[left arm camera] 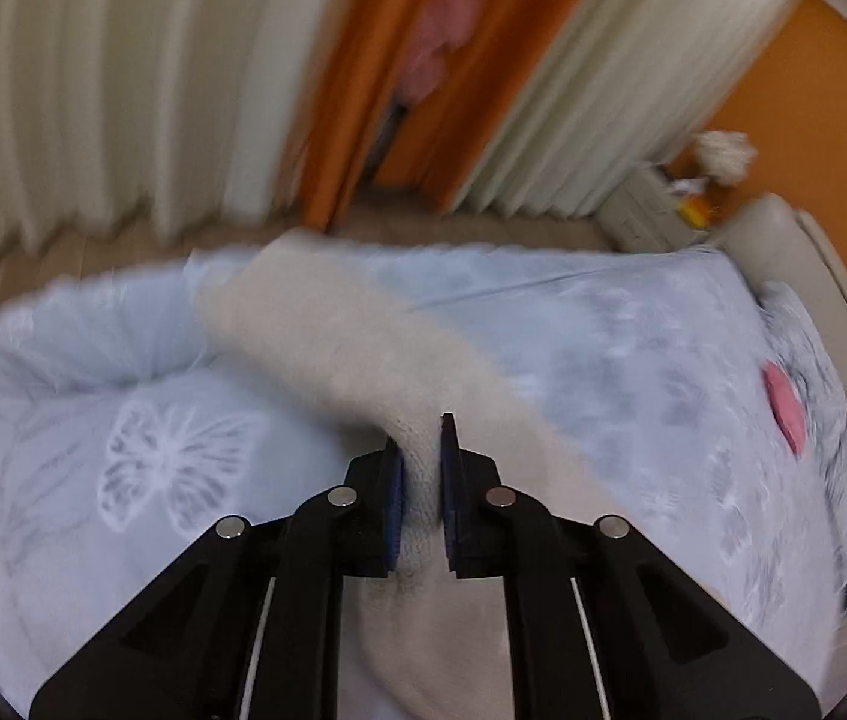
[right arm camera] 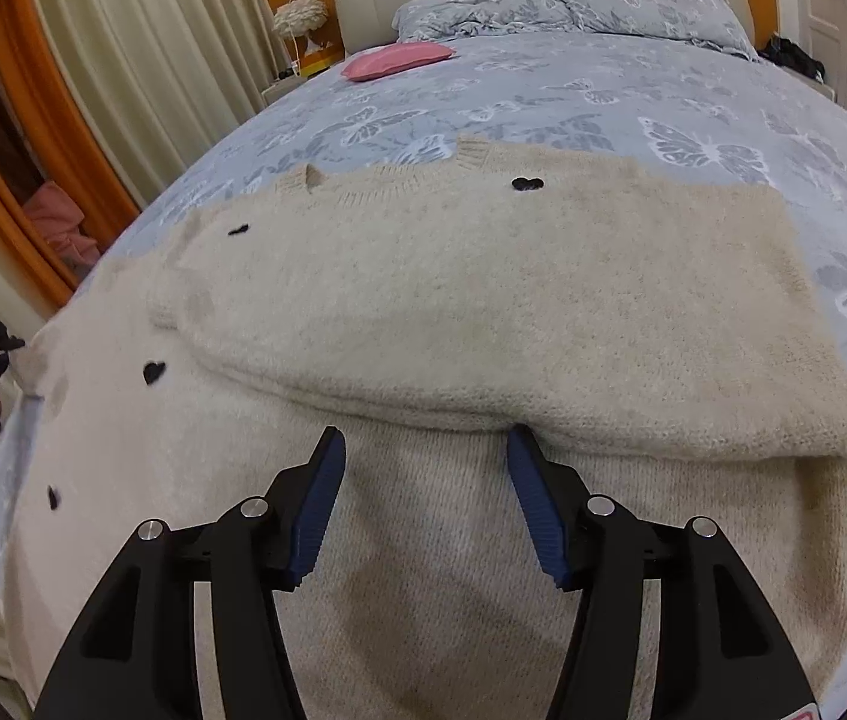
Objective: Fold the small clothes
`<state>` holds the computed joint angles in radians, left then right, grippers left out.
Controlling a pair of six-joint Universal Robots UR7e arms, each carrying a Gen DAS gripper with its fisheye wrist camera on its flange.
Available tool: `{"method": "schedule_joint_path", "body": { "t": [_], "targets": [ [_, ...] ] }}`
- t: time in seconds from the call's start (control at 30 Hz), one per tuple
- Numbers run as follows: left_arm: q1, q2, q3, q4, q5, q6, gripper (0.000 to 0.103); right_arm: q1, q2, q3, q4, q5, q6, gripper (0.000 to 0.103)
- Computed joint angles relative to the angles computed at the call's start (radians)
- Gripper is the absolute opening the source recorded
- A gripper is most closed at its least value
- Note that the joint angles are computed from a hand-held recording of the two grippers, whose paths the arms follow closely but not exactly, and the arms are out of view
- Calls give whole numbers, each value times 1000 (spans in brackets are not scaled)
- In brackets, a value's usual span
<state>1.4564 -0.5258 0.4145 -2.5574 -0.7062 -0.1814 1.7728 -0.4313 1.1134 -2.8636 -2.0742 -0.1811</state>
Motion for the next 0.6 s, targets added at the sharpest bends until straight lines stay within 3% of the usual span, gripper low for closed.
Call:
{"method": "schedule_joint_path", "body": {
  "t": [0.1,0.17,0.23,0.33,0.43,0.5,0.57,0.6],
  "targets": [
    [-73,-28,114,-133,-25,176,9,-11,-21,13,-2,44,46,56],
    [-140,-80,269,-231,-82,269,9,-19,-42,30,-17,71,78,56],
    [-201,-117,399,-259,-170,288,9,-21,-55,41,-39,72,88,56],
    [-267,-141,560,-287,-304,240,10,-24,-75,60,-71,73,92,56],
    [-301,-102,624,-270,-308,189,18,-29,-91,76,-97,68,95,56],
    [-303,-93,678,-174,-301,43,28,-32,-100,82,-106,63,95,56],
    [-293,-107,744,-190,-308,-44,35,-34,-107,88,-117,58,96,56],
    [-288,-118,784,-229,-304,-72,44,-34,-109,89,-121,56,94,56]
  ]
}}
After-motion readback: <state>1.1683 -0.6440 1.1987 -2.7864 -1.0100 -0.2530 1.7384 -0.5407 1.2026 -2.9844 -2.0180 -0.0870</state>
